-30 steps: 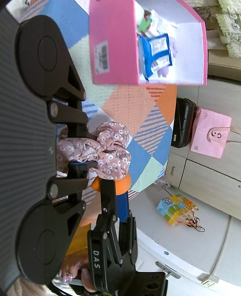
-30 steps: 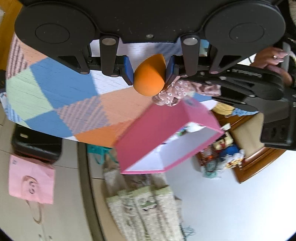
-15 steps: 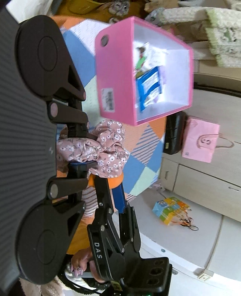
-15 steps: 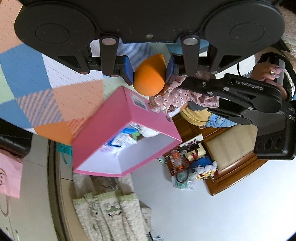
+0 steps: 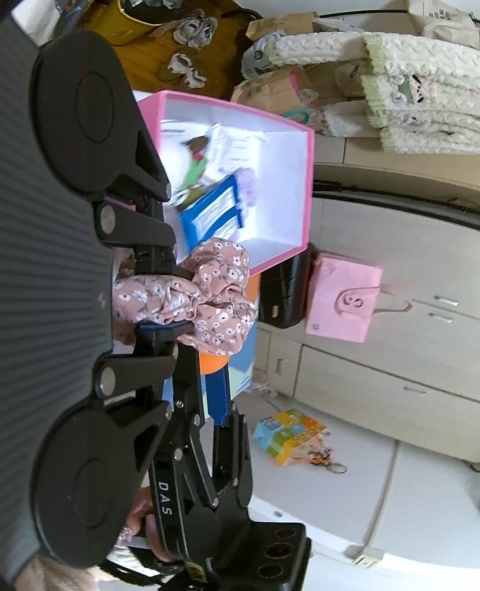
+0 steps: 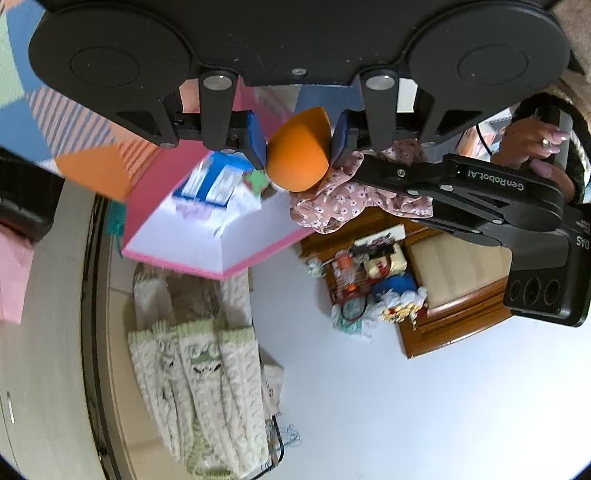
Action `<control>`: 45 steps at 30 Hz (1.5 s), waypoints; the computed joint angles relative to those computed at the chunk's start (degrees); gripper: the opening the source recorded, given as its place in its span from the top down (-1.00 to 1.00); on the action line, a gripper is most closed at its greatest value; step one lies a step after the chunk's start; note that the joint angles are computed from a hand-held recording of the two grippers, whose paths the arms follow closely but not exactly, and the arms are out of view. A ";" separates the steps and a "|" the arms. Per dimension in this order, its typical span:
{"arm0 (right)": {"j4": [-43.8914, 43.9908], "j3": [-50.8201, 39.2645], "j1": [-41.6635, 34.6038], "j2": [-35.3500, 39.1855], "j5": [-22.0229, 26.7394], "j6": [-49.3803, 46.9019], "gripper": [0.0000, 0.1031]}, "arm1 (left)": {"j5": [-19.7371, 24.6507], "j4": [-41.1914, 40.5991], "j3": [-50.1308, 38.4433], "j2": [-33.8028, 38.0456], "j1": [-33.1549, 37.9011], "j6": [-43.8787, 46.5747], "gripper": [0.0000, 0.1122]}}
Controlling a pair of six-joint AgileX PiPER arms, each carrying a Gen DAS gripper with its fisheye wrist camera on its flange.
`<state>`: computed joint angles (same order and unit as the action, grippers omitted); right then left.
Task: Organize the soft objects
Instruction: 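Carry the scrunchie and orange sponge with both grippers over the shoebox, then open the left gripper to drop the scrunchie while the right gripper drops the sponge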
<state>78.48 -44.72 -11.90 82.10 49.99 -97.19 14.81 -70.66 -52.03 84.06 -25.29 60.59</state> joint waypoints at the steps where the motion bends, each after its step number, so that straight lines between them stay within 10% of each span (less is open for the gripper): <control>1: 0.91 -1.40 0.76 1.34 -0.77 0.04 0.17 | -0.10 -4.15 -0.49 0.99 0.69 4.46 0.66; 4: 4.52 -4.83 2.36 5.50 -1.16 -2.68 0.16 | -2.45 -13.67 -2.54 4.86 1.40 14.36 0.66; 9: 7.01 -11.47 6.74 12.89 -6.20 -2.84 0.16 | -1.50 -7.45 -9.90 12.07 3.92 8.64 0.66; 16: 0.56 -25.41 9.81 22.52 -9.98 5.74 0.16 | 2.62 22.35 -26.85 23.80 6.71 -21.23 0.66; 23: -17.52 -42.34 14.04 33.13 -15.48 22.26 0.16 | 18.56 38.55 -52.39 39.83 9.61 -41.28 0.66; 34: -38.06 -55.19 17.38 40.71 -18.09 39.83 0.17 | 29.93 57.12 -74.84 51.97 7.79 -58.93 0.58; 45: -43.60 -55.55 18.85 42.20 -21.84 43.84 0.09 | 20.36 66.33 -66.40 47.65 5.58 -66.86 -0.24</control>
